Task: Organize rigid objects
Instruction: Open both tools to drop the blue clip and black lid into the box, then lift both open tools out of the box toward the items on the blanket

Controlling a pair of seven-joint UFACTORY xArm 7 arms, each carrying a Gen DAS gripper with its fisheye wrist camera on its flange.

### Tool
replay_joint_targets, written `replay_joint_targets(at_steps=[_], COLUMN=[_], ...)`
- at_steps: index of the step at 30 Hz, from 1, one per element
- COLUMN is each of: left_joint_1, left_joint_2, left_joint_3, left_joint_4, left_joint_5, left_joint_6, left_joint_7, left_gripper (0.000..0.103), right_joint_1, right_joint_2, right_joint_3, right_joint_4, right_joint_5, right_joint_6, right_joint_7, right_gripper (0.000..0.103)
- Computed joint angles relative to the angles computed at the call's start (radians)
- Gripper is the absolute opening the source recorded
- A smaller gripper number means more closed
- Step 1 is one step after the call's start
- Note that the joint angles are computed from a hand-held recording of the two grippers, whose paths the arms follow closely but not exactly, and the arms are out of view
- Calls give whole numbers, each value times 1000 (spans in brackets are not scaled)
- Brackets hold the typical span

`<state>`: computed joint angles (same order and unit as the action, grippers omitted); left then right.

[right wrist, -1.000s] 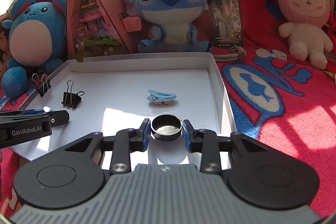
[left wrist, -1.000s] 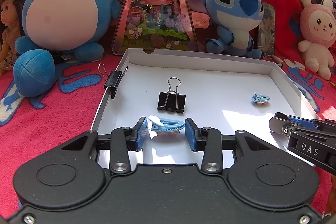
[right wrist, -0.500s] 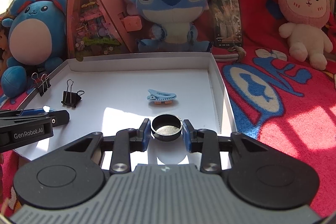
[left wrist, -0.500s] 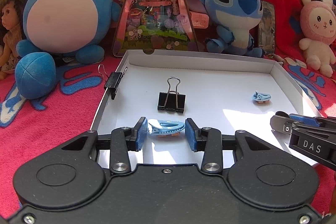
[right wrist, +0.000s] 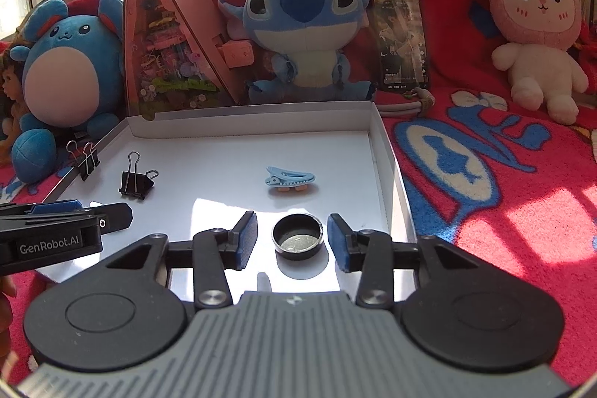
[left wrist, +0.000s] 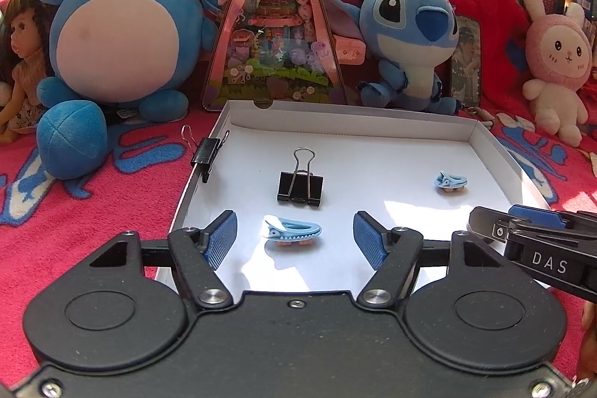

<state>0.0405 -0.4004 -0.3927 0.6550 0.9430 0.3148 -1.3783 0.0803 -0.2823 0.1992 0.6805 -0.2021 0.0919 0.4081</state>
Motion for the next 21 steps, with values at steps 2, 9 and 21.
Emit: replay_joint_targets(at_steps=[2,9,21], left_joint_1=[-2,-9,-41], left_joint_2=[-22,-91,-255], left_joint_3=[-6,-14,-33], left_joint_4=[-7,-42,-149], left_joint_5=[8,-40,-260], left_joint_6=[3,-9,-30], left_joint_7=[-2,50,200], left_gripper=[77,80,81], right_joint_1=[5,23,79], right_joint_2=[-13,-71,-182], right_joint_3=[-5,-22,-54], right_joint_4=[-8,-48,-123], right_joint_5=[5,32,102], right_joint_6=[-5,-27,-22], right_joint_7=[-4,-43,-129], right_gripper=[64,74,84])
